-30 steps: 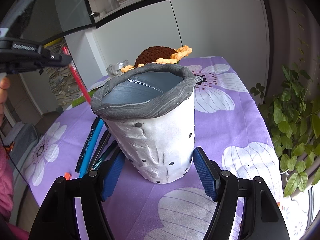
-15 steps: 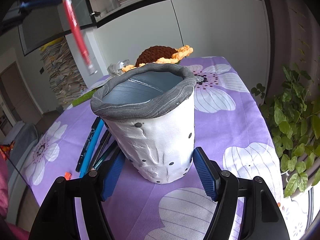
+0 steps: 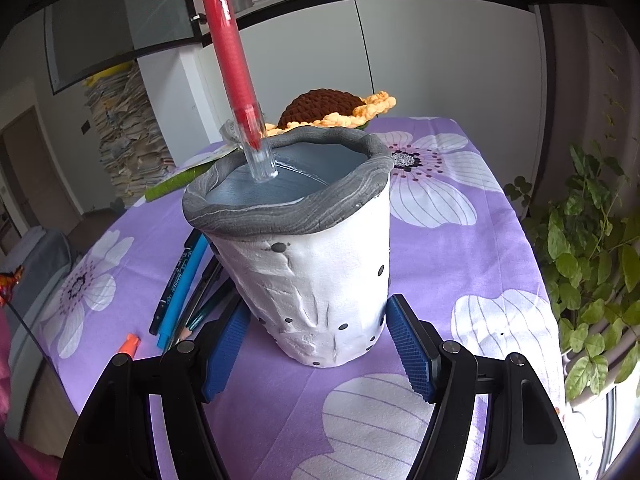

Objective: Organize stationery
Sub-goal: 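Lift the red pen and lower it into the cup held by the right tool, then open the left tool and move it back over the loose pens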

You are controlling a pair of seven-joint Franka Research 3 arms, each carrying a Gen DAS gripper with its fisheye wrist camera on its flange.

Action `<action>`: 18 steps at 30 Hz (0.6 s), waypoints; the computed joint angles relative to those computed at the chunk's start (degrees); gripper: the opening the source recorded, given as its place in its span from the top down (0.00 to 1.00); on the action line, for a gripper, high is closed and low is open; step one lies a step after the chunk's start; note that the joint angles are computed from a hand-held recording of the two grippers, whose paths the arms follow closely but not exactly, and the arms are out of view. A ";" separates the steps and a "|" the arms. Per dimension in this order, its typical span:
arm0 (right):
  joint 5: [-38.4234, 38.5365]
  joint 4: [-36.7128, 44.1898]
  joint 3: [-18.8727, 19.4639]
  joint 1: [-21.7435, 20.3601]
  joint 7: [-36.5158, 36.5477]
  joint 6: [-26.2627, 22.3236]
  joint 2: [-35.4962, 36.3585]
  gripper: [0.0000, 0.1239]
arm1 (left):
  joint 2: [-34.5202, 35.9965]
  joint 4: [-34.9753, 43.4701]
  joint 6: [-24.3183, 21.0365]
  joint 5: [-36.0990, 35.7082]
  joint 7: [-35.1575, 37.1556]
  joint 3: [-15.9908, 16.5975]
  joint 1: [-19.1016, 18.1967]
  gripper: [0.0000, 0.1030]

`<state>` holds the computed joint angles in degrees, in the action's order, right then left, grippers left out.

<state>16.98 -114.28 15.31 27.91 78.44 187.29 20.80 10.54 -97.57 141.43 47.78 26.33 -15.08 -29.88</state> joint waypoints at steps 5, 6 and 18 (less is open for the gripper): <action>-1.61 1.38 -13.01 11.87 3.21 -3.35 0.05 0.42 | 0.92 -0.72 -0.62 -0.91 1.05 -0.13 -0.21 0.93; -2.39 1.54 -14.57 13.23 4.04 -3.74 0.12 0.42 | 1.28 -0.75 -0.86 -1.44 1.40 -0.15 -0.20 0.93; -4.76 1.22 -12.26 10.78 5.67 -3.69 0.03 0.42 | 3.90 -0.19 -1.37 -8.28 4.52 0.54 0.74 0.93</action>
